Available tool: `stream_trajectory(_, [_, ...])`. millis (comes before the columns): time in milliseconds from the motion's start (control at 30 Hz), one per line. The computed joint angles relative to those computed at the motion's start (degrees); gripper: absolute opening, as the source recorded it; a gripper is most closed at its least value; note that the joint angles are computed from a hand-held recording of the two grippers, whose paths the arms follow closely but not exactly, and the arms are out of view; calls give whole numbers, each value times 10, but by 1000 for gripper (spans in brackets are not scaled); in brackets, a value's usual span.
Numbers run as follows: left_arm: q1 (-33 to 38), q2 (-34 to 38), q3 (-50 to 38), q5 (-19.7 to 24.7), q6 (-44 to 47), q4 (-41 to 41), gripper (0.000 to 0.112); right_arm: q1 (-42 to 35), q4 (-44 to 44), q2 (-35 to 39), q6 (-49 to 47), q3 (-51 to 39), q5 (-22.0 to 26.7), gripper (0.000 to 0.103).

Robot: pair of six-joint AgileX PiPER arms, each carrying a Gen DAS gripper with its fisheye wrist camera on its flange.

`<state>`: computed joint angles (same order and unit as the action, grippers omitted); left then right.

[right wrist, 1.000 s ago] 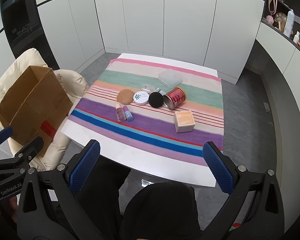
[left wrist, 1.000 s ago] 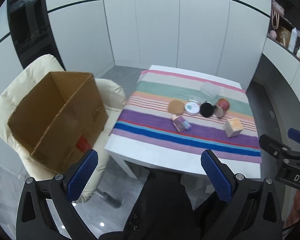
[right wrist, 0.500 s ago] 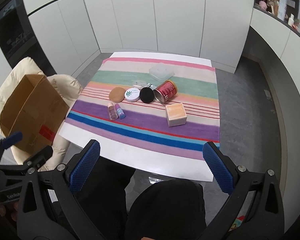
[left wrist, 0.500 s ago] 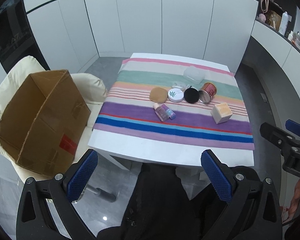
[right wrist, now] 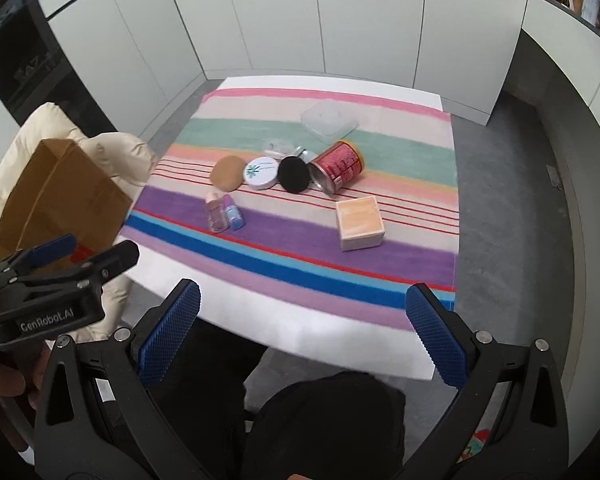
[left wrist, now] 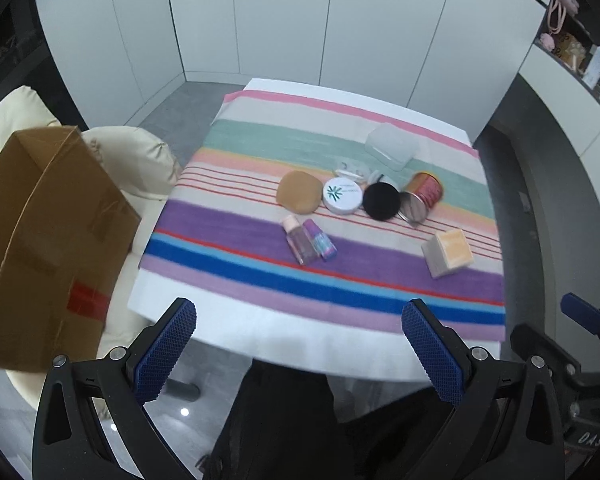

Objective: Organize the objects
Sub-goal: 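Move both tools toward the items on the striped table, then grasp the peach soap bar with the right tool while the left tool grasps the clear pink-capped bottle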

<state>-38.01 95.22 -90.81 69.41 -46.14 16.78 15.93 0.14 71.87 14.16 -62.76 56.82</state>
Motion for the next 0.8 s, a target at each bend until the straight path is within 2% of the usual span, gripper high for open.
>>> stream_trajectory(300, [48, 76, -7, -63, 53, -15, 103, -54, -11, 116, -61, -12, -51, 103])
stream_trajectory(400, [60, 91, 16, -97, 51, -10, 103, -66, -41, 156, -50, -11, -90, 103])
stream_trajectory(500, [79, 108, 31, -125, 48, -22, 100, -86, -33, 197, -61, -14, -115, 103])
stream_trajectory(600, [87, 137, 20, -125, 43, -11, 100, -98, -28, 230, -71, -13, -134, 103])
stream_trajectory(800, [114, 186, -4, -134, 37, -38, 95, -110, -27, 265, -84, -11, -158, 103])
